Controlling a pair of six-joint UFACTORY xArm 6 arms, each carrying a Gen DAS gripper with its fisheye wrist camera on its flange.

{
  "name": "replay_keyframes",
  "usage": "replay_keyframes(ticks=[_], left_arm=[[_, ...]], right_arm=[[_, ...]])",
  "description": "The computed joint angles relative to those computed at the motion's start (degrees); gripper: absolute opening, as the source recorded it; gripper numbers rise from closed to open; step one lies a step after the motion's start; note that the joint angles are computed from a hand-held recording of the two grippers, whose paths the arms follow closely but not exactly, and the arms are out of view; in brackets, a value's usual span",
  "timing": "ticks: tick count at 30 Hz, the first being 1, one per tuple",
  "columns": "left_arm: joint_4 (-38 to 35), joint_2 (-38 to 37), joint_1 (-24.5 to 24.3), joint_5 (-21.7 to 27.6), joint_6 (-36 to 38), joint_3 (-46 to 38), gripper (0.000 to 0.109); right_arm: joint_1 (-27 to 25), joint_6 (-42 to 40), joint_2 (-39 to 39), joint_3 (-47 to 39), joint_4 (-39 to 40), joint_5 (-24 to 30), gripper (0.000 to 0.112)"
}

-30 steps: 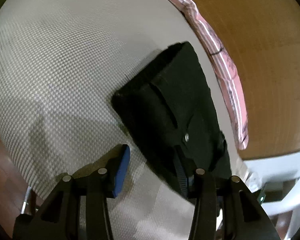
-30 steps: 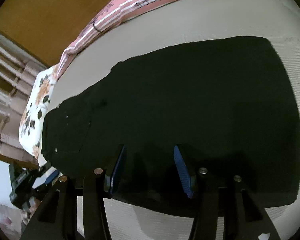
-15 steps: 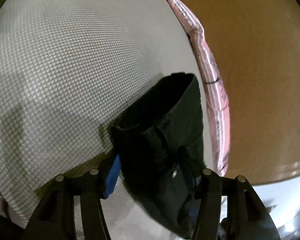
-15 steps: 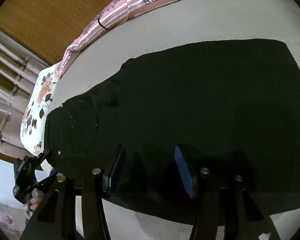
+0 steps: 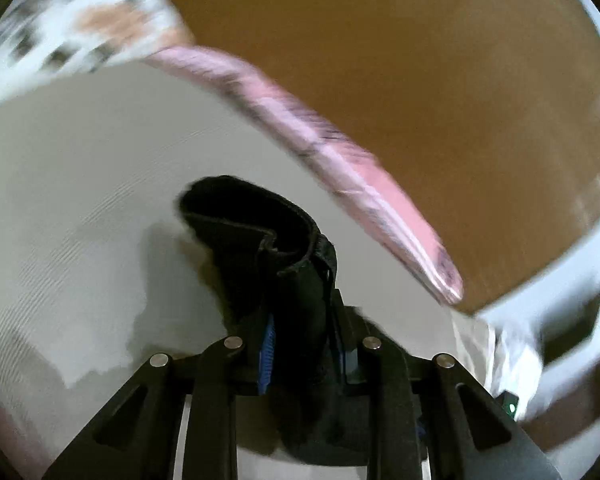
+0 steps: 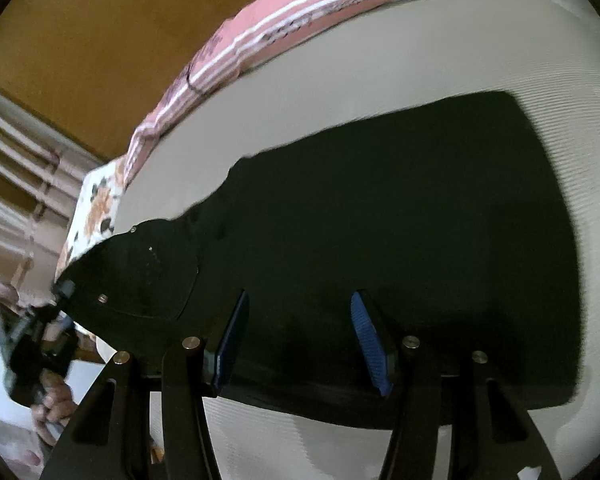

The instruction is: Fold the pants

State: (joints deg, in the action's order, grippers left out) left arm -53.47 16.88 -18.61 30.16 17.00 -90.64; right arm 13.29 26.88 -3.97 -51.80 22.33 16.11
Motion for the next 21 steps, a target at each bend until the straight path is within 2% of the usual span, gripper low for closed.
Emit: replay_keyframes(ticks=[4, 10, 15, 21], left_arm=[[2.61, 3.34, -5.14, 2.92, 4.21, -8.53, 0.023], [5.07, 11.06, -13.16, 11.88, 8.06, -21.29, 0.023], [8.82, 17.07, -17.88, 17.78, 5.70, -27.21, 0.023], [16.00, 19.08, -22.04, 18.14, 6.21, -24.85, 0.024]], right_arm=[[-2.17, 2.81, -5.56, 5.27, -1.66, -1.86, 0.051], [-6.91, 9.09, -16.00, 14.16, -7.59, -2.87, 0.051], [-11.26, 12.73, -23.86, 20.71, -10.26, -2.58, 0.051], [-13.55, 10.04, -26.27, 23.84, -5.93, -3.00, 0.051]])
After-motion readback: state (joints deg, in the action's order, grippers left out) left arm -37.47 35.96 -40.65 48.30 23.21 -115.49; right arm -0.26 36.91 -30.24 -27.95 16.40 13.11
